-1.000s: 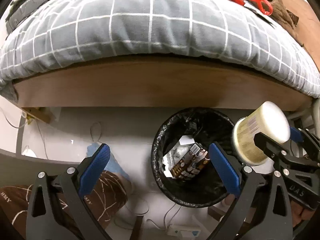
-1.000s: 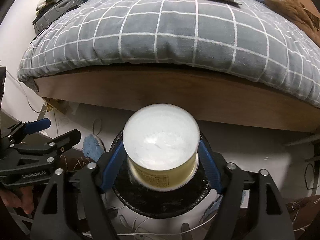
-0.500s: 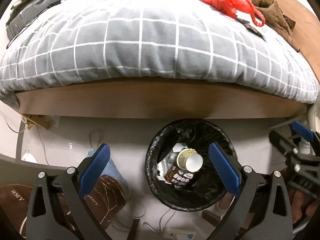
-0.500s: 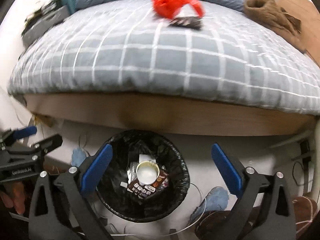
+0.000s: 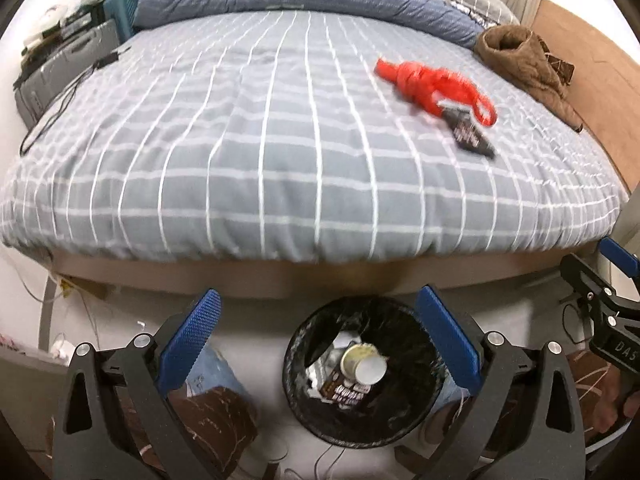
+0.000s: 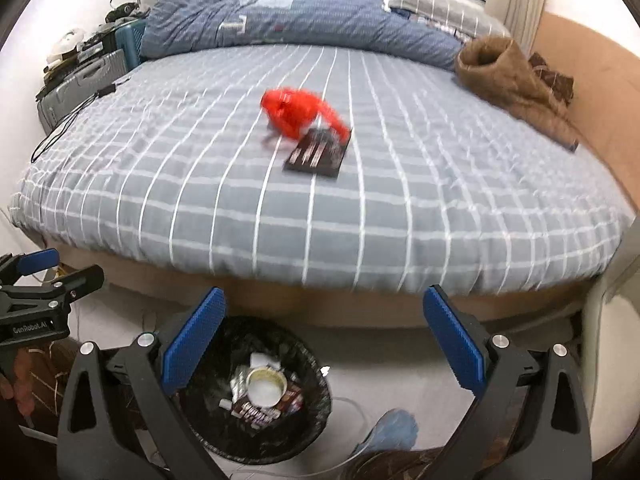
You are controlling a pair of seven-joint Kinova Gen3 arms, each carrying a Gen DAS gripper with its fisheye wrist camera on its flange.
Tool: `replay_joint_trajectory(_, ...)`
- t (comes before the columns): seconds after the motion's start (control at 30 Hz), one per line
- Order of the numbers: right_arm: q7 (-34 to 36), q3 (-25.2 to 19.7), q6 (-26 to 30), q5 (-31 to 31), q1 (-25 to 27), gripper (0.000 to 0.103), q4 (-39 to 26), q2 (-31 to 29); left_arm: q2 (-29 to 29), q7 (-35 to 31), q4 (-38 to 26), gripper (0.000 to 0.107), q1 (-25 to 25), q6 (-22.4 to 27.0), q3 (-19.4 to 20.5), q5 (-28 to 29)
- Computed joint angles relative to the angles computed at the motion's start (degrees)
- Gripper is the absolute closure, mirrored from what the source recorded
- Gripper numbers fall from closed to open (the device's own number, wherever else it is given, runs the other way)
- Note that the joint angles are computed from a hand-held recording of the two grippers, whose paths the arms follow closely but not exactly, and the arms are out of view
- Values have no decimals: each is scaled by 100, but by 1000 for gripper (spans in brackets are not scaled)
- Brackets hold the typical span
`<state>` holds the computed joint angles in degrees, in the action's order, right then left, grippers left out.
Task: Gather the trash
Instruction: 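Raise both tools from the bin toward the red bag on the bed, then grasp the red plastic bag with the left tool while the right tool grasps the black wipe packet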
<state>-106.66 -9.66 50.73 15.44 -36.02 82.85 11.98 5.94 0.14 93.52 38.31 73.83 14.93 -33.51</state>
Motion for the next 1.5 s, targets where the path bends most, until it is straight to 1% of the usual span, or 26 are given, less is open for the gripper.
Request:
replay_joint_trajectory(0.13,164,50,123,-32,83,8,-330,75,134,-301,-467,10,-54,177,-58,-152)
replay_joint_trajectory(0.3,379,142,171,-73,191,8,-810,264,464,-873,-1122,10,-160,397,-275,-174)
replay_joint_trajectory(0.5,680,273,161,-250,339,8,-1412,664,824,-1455,-1678,10,-383,135,-638,-103)
replay_joint_trajectory(0.63,872,340,250,-487,464,8,-1918,1043,1066,-1829,-2036,10,-643,-173,-881,65)
replay_joint_trajectory(0.73,1056,421,341,-510,452,8,-2381,1373,1442,-2257,-2533,10,-772,-141,-1062,123)
replay_joint_trajectory(0.87,1340,486,379,-628,483,8,-2939,1805,1892,-2743,-3107,10,-1002,-260,-1282,428)
replay_joint_trajectory(0.97,1553,540,468,-699,497,8,-3315,2116,2288,-3079,-3615,10,-1130,-248,-1435,655)
replay_joint_trajectory(1.0,1630,545,511,-742,517,8,-3440,2214,2408,-3190,-3753,10,-1263,-356,-1406,787)
replay_joint_trajectory(1.03,1706,557,542,-773,534,8,-3561,2310,2511,-3287,-3882,11,-1299,-371,-1478,924)
replay_joint_trajectory(1.07,1752,580,546,-797,543,8,-3635,2376,2685,-3375,-4115,12,-1334,-294,-1526,1001)
replay_joint_trajectory(1.13,1836,595,590,-880,590,8,-3796,2511,2882,-3488,-4353,12,-1369,-314,-1612,1126)
replay_joint_trajectory(1.2,1913,609,584,-950,635,8,-3855,2591,3130,-3636,-4651,12,-1374,-226,-1681,1196)
replay_joint_trajectory(1.23,1917,633,555,-956,633,8,-3828,2596,3212,-3727,-4734,12,-1396,-261,-1683,1264)
replay_joint_trajectory(1.3,1930,684,366,-904,607,8,-3609,2531,3335,-3801,-4871,12,-1395,-231,-1718,1378)
replay_joint_trajectory(1.37,1936,691,285,-888,595,8,-3459,2478,3465,-3860,-5025,14,-1433,-223,-1713,1539)
replay_joint_trajectory(1.4,1946,682,264,-896,603,8,-3403,2458,3492,-3861,-5025,18,-1458,-294,-1694,1641)
replay_joint_trajectory(1.43,1953,677,262,-902,611,8,-3392,2459,3546,-3914,-5098,23,-1473,-283,-1676,1718)
replay_joint_trajectory(1.47,1946,681,245,-900,609,8,-3354,2447,3654,-4032,-5257,26,-1487,-211,-1637,1792)
replay_joint_trajectory(1.5,1938,684,231,-896,606,8,-3319,2437,3702,-4105,-5310,33,-1499,-193,-1630,1859)
